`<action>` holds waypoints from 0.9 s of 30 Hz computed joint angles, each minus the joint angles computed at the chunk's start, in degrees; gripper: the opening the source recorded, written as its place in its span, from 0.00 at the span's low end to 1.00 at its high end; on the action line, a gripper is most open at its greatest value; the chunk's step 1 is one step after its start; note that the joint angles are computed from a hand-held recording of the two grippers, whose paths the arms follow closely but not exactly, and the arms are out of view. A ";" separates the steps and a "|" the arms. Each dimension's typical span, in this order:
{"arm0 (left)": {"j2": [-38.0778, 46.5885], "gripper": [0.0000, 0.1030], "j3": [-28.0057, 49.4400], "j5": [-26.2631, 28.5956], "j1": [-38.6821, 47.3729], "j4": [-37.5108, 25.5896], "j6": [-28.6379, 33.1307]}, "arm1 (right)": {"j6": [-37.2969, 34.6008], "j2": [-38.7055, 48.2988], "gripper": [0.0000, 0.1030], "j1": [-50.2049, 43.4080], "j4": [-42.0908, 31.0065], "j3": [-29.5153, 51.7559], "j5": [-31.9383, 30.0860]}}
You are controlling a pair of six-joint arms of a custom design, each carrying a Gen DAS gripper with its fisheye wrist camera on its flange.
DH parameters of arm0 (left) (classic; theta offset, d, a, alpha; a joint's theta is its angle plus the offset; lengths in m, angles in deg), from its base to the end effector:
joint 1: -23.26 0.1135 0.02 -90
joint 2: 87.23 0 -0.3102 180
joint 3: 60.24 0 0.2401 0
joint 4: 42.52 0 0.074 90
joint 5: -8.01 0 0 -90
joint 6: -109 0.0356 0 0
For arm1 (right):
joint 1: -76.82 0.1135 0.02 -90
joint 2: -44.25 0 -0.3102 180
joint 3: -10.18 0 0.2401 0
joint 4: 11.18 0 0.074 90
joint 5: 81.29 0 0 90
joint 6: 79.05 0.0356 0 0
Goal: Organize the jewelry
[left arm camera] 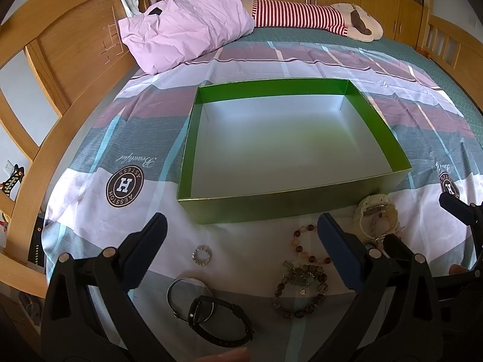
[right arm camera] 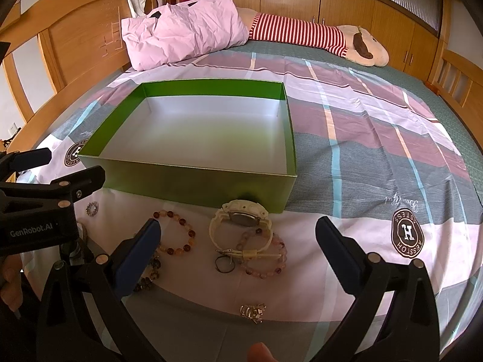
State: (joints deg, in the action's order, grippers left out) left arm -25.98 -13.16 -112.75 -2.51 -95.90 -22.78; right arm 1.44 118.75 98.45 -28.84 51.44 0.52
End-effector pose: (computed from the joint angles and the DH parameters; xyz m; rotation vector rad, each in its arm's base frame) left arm 0.1372 -0.0460 0.2300 -0.4852 2.4661 0.2969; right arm 0.1904 0.0809 0.1960 -0.7219 2.3574 0.2679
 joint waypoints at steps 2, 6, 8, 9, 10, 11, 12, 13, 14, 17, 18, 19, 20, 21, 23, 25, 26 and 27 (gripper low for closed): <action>0.00 0.98 -0.02 -0.02 -0.03 -0.05 -0.11 | -0.02 0.02 0.99 0.04 0.02 -0.03 0.06; 0.11 0.98 -0.18 0.19 0.28 0.18 0.16 | -0.22 0.26 0.99 0.09 -0.43 0.31 -0.07; 0.10 0.98 -0.26 0.36 0.58 0.21 0.47 | -0.56 0.49 0.99 0.33 -0.67 0.43 0.18; 0.12 0.98 -0.26 0.62 0.89 0.22 0.83 | -0.78 0.70 0.99 0.49 -0.86 0.60 0.55; 0.25 0.98 -0.09 1.05 1.45 0.25 1.53 | -1.21 0.91 0.99 0.56 -1.03 0.90 1.13; 0.08 0.98 -0.08 1.82 2.69 0.39 2.79 | -1.90 1.01 0.99 0.59 -0.60 1.15 2.88; -0.34 0.98 -0.13 2.75 4.28 0.59 4.08 | -2.33 1.07 0.99 0.13 -0.11 1.38 3.99; -1.49 0.98 -0.30 4.38 7.20 0.85 6.03 | -2.73 1.28 0.99 -0.99 0.17 1.85 4.43; -2.35 0.98 -0.38 5.46 9.14 0.95 7.07 | -3.12 1.97 0.99 -3.93 -0.52 3.01 2.90; -5.19 0.98 -0.61 11.60 18.62 1.67 12.76 | -3.93 4.95 0.98 -11.18 -3.94 6.80 -3.67; -5.83 0.98 -0.74 14.67 22.71 1.85 14.93 | -4.19 5.86 0.93 -12.55 -4.78 7.58 -5.33; -6.11 0.98 -0.91 17.23 25.57 2.10 16.47 | -4.56 7.60 0.83 -13.26 -6.03 8.59 -6.11; -6.32 0.98 -1.11 21.76 29.84 2.30 18.80 | -4.27 8.74 0.77 -12.36 -6.55 9.05 -4.83; -6.16 0.98 -1.27 26.04 33.19 2.25 20.34 | -4.15 11.02 0.66 -11.07 -7.07 9.55 -2.71; -5.29 0.97 -1.79 31.20 37.21 2.37 22.07 | -3.84 15.72 0.50 -8.92 -8.62 10.69 -1.08; -4.39 0.97 -2.20 33.08 38.01 2.49 22.49 | -3.59 19.97 0.42 -7.62 -9.30 11.77 -1.77; -3.97 0.97 -2.36 33.53 37.65 2.56 22.51 | -3.75 21.07 0.37 -6.88 -8.54 11.65 -2.43; -3.74 0.97 -2.53 33.36 37.02 2.76 22.34 | -4.31 21.27 0.23 -6.24 -7.71 11.19 -3.07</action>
State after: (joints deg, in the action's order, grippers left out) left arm -29.72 -15.69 -79.39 34.51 -93.14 -0.44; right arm -2.87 140.02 92.21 -36.56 62.63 -2.55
